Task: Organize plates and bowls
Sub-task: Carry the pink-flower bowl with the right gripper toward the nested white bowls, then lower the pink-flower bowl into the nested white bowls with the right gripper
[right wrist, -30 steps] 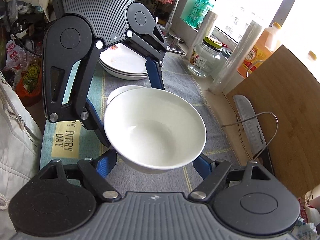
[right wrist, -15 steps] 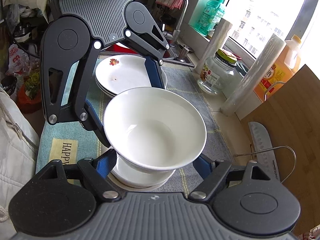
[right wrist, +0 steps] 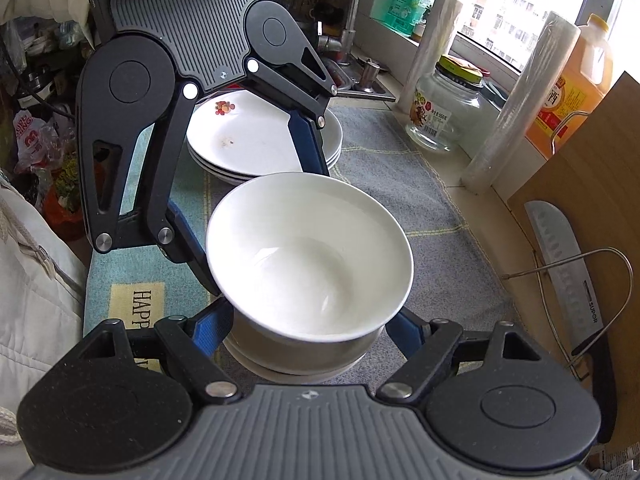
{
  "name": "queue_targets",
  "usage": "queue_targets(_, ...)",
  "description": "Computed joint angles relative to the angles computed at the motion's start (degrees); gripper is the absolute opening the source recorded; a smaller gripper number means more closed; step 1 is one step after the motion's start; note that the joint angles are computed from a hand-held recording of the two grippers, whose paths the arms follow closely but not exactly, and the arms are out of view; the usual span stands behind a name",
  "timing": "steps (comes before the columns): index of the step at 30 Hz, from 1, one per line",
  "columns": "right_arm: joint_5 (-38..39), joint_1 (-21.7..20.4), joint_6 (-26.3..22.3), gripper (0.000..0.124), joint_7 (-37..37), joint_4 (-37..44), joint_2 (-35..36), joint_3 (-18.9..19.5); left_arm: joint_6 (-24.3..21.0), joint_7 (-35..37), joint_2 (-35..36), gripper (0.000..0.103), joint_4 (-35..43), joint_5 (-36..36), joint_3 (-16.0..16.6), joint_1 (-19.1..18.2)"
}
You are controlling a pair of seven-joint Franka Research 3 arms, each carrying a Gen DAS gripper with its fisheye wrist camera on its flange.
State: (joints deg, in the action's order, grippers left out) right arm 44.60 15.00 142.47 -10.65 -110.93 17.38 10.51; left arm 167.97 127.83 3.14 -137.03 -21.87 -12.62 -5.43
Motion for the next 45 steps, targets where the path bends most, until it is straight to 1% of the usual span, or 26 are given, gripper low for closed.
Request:
queue_targets(3, -0.14, -0.03, -0.5, 0.086, 0.83, 0.0, -0.05, -0.15, -0.46, 2.02, -0.05, 0.093, 0.15, -1.91, -0.19, 0.25)
queue_targets(9, -1.49, 0.1, -1.68, 0.086, 2.72, 0.52, 0.2, -0.43, -1.75, 2.51, 0.22, 0.093, 0.68, -2.51, -0.07, 0.16)
queue_targets(17, -1.76, 0.0, -1.68, 0.087, 3.07, 0.4, 0.26, -0.35, -2.23, 1.85, 0.95, 0.093, 1.36, -1.29, -0.17, 0.39)
queue_targets(22, -1.77, -0.01, -2.04, 0.087, 3.67, 0.48, 0.28, -0.36, -2.71, 0.55, 0.91, 0.094, 1.41, 1.14, -0.04, 0.41)
queue_targets(27, -2.02, -0.1, -2.65, 0.09, 4.03, 0.9, 0.56, -0.4, -3.99, 1.68, 1.04, 0.094, 1.82, 0.55, -0.22, 0.79)
queue_targets(31, -2.42, 0.05, -2.17, 0.092, 3.94, 0.51, 0.4, -0.43, -3.45, 0.98, 0.63, 0.094, 1.16, 1.56, -0.03, 0.55)
queue_targets(35, -1.55, -0.22, -2.24, 0.098, 3.38, 0.46, 0.31, -0.21, -2.81, 3.11, -0.1, 0.094, 0.77, -1.02, -0.17, 0.53)
queue_targets(38, 0.2, -0.5, -1.11, 0.101, 1.55, -0.21, -0.3, 0.15, -1.99, 4.03, -0.7, 0.095, 0.28, -2.55, -0.01, 0.18)
queue_targets(42, 3.64, -1.14, -1.7, 0.101, -1.57, -0.93, -1.75, 0.36, -0.63, 5.06, -1.93, 0.095, -0.92, -5.29, 0.27, -0.74)
queue_targets(45, 5.08, -1.1, -2.83, 0.101, -2.48, -1.16, -2.38, 0.02, 0.55, 6.57, -2.9, 0.096, -1.97, -9.16, 0.6, -1.75)
